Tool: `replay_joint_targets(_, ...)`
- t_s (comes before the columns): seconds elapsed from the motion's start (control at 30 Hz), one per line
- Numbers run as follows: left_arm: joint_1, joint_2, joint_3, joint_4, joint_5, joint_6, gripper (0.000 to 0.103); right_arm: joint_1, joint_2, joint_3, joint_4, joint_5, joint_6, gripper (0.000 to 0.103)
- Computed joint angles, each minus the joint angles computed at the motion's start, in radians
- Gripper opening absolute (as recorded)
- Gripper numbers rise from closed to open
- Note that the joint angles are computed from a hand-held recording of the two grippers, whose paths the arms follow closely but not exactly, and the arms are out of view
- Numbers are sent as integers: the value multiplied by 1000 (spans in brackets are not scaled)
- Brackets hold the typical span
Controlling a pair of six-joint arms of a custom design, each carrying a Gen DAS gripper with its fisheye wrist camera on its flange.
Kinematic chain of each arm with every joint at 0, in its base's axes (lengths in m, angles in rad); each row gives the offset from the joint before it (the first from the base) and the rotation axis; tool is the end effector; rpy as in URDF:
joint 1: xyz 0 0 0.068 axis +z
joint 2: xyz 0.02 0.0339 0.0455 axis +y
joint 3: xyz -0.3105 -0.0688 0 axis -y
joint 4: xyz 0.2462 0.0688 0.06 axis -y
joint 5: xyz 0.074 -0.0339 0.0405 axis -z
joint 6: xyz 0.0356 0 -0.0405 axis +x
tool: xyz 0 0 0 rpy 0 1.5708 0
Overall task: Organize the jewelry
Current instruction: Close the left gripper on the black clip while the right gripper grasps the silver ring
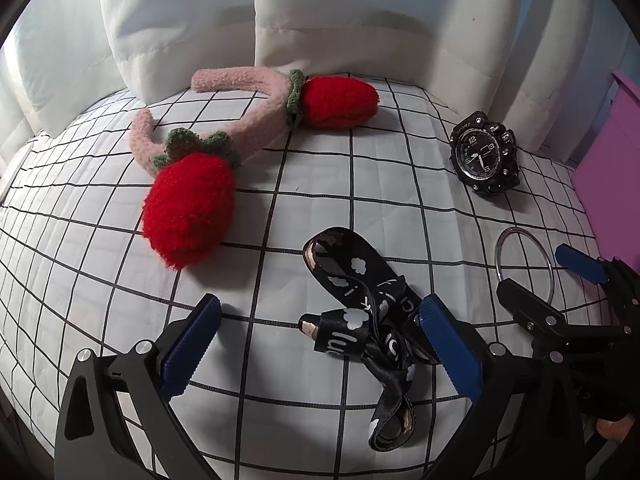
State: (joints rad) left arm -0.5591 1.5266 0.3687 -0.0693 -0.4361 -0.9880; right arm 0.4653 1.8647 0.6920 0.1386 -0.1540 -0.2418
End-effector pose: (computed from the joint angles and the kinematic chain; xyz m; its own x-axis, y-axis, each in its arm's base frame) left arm 0.1740 -0.0911 0.1222 -0.7400 -0.4297 -0.5175 -0.4682 0.8814 -0.0624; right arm 0.2804 0.1469 0.1132 -0.6227 -0.5774 -0.5280 -0.6824 0.7309 0.0056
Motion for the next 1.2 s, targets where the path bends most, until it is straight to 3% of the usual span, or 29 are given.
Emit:
replay_joint_targets(0.2,-9,-7,-20,33,-12,27,98,0,1,-32,64,-3,4,90)
replay_joint_targets(0.37,3,-9,-18,36,0,50,97,2,-9,-16,17,0,3,88)
replay_joint_targets(0.47,-14,-15,-24,35,-7,43,95,6,-23,-29,20,-8,-6,81)
replay_joint_targets(0.5,-19,-19,-25,32,-9,39,92,11,-30,-37,24,-11,-12,73)
replay_joint_targets(0.63,-45,-40,-26,25,-17,25,72,15,-39,-48,32,-6,0,71)
replay_joint_targets(0.67,-49,-46,-27,27,-13,30,65,16,-39,-47,33,-4,4,71)
replay_joint_targets(0.73,-59,-56,-26,34,-9,44,37,17,-42,-52,36,-1,10,71)
replay_joint_targets(0.83,-83,-38,-2,7,-17,42,20,16,-47,-58,37,-6,19,71)
replay_joint_targets(1.0,-91,-80,-31,28,-11,39,11,4,-64,-79,38,-28,30,71)
replay_joint_targets(1.2,-112,-157,-36,-17,-41,23,10,4,-89,-90,30,-33,41,71)
